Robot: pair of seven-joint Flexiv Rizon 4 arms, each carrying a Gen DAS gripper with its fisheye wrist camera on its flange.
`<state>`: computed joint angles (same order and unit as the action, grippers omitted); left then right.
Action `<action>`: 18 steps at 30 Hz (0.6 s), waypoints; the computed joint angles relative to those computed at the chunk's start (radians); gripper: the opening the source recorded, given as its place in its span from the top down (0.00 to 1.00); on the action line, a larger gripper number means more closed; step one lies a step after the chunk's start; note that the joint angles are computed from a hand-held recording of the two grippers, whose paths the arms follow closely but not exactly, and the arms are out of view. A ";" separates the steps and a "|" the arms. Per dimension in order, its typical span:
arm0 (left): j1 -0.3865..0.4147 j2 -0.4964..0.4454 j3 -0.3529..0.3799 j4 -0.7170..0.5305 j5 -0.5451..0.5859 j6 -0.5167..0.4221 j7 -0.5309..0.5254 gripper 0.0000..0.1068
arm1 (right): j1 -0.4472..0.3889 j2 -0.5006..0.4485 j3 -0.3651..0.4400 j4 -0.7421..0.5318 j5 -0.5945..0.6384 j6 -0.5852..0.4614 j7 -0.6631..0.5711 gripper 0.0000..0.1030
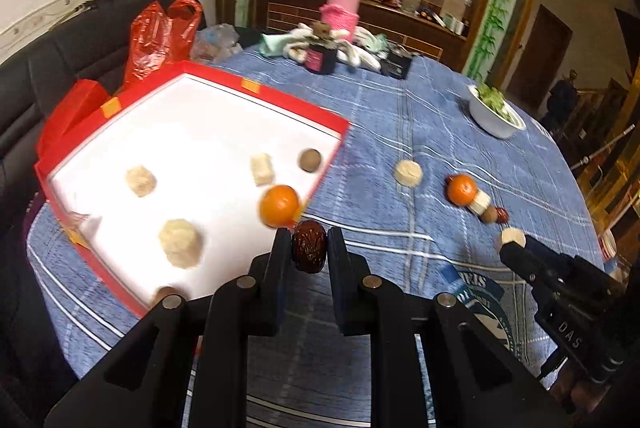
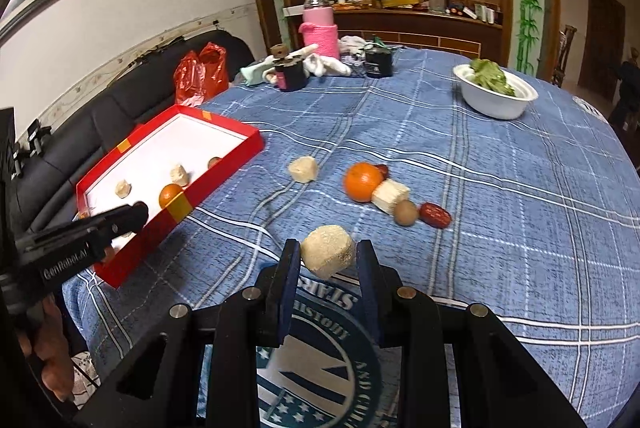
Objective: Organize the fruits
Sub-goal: 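Carry the red date and beige pastry ball over the red box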
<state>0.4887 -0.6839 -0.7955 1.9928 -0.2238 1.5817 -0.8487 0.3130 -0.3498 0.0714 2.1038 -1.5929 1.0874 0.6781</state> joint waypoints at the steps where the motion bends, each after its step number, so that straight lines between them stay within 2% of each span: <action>1: -0.001 0.000 0.003 -0.005 -0.001 0.002 -0.002 0.85 | 0.001 -0.007 -0.001 -0.009 -0.003 0.004 -0.005 0.71; 13: -0.053 -0.010 0.105 -0.063 -0.035 0.002 -0.029 0.85 | 0.027 -0.089 -0.025 -0.117 -0.002 0.060 -0.067 0.72; 18: -0.059 -0.019 0.117 -0.073 -0.041 0.003 -0.026 0.85 | 0.033 -0.116 -0.035 -0.147 -0.019 0.084 -0.056 0.72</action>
